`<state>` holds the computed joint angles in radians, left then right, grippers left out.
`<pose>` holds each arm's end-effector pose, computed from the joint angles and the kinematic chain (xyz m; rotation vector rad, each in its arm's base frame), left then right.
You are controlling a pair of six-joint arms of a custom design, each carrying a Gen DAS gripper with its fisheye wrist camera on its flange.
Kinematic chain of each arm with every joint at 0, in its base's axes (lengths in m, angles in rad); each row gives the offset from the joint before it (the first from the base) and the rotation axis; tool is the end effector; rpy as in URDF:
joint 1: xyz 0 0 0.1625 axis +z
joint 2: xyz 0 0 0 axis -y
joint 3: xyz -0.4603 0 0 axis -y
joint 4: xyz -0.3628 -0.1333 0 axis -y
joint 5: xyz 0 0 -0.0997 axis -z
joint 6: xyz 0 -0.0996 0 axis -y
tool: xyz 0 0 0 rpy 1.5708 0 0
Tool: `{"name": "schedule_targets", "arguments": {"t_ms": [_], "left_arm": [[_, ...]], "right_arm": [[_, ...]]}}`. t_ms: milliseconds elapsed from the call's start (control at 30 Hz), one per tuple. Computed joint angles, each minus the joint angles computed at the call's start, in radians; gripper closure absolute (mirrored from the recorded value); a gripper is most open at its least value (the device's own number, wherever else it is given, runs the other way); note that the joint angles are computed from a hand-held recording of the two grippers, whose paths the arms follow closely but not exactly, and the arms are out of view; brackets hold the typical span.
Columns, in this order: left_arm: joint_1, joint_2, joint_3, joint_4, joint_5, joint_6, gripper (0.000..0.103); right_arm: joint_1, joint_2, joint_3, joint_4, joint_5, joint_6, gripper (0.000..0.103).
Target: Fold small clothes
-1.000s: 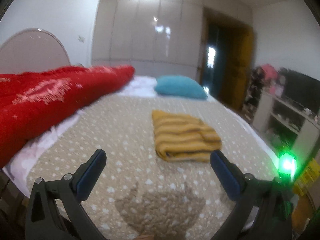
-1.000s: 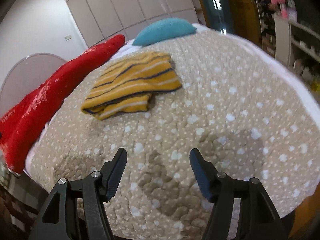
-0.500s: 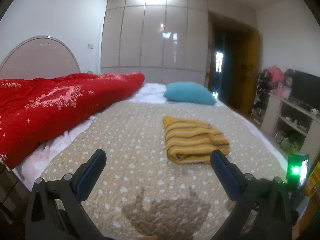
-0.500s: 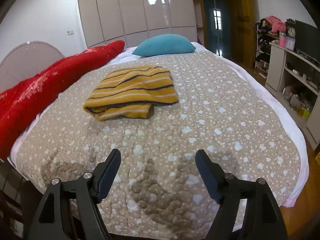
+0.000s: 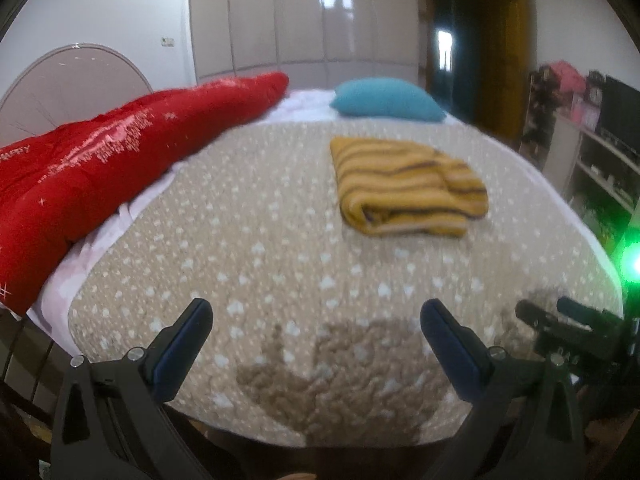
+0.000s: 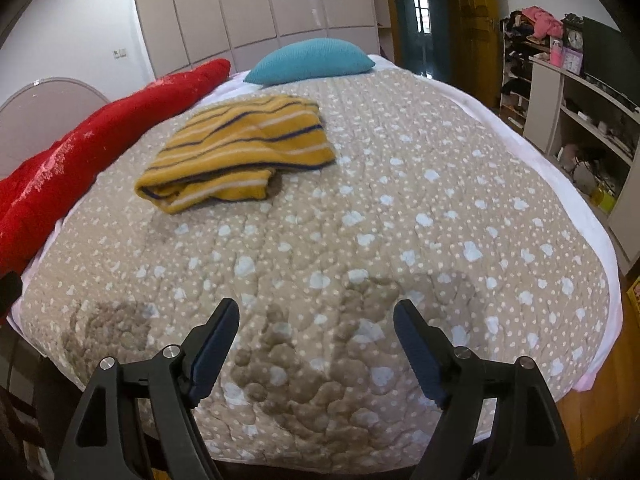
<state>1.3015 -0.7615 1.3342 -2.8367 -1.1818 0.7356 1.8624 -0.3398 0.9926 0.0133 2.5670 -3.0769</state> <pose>-0.0409 -0.7913 0.2763 1.0512 2.2835 -0.7670 0.2497 -0.6592 -0.0163 -0.3050 -2.0899 1.1734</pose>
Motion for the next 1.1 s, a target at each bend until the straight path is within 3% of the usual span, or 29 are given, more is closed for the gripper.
{"name": "schedule_targets", "arguments": {"t_ms": [367,1100], "left_arm": [[0.003,0.005,-0.002,0.138,0.028,-0.014,0.000],[0.011,0.015,-0.040,0.236,0.025,-0.050,0.000]], "right_arm": [[0.001,0.027,-0.045,0.047,0.022,0.005,0.019],[0.004,0.071,-0.122,0.123,0.043,0.005,0.018]]}}
